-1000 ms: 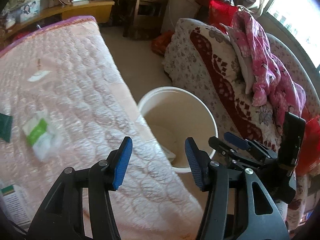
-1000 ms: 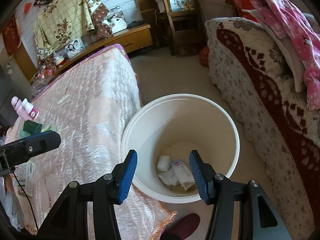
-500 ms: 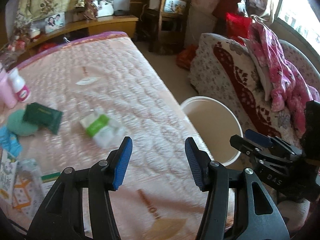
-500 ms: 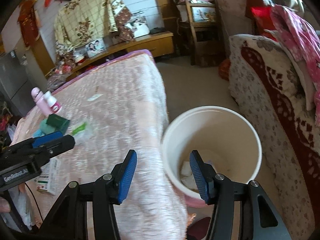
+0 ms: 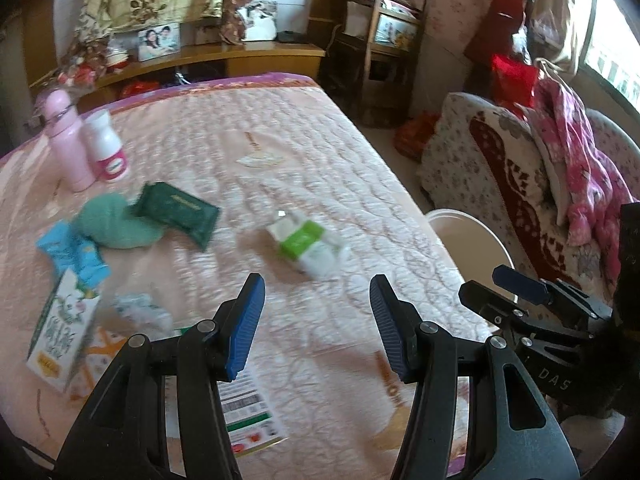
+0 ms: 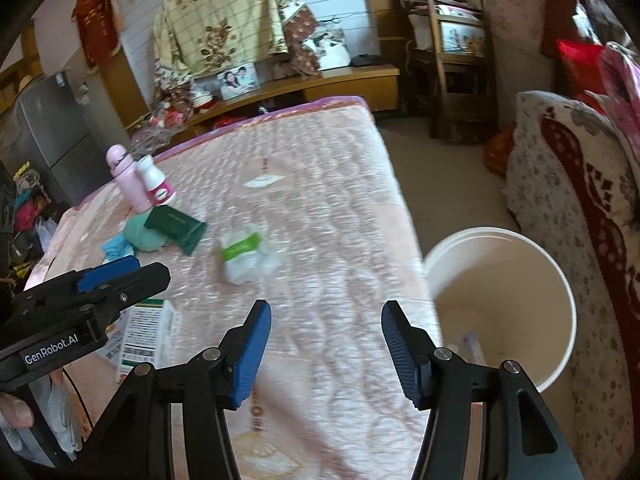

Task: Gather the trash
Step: 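Move both tools back over the remaining trash on the bed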

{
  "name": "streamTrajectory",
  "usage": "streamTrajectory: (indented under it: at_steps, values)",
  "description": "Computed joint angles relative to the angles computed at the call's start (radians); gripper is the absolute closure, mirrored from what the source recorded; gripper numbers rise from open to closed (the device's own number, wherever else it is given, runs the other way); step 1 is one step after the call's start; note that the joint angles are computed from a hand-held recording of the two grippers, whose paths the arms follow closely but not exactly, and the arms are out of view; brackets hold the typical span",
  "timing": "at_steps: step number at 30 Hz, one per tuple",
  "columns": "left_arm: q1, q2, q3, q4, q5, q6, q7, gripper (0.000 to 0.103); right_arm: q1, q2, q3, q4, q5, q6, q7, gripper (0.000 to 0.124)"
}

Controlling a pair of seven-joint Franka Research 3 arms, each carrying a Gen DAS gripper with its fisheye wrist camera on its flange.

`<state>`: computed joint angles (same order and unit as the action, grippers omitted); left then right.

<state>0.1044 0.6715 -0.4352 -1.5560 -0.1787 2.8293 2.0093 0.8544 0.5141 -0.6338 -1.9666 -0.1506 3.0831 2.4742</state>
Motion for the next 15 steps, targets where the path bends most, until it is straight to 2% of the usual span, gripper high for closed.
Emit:
streamTrajectory:
  at_steps: [4,15]
  values:
    - [0.028,-0.015,0.003,-0.022,-0.004,0.02,0.004,0.05,-0.05,0.027,0.069,0.068,0.011,-0.016,-0.032,0.068]
    - [0.108,-0.022,0.022,-0.026,-0.024,0.006,0.03,0.05,-0.156,0.095,0.217,0.225,0.005,-0.073,-0.093,0.064]
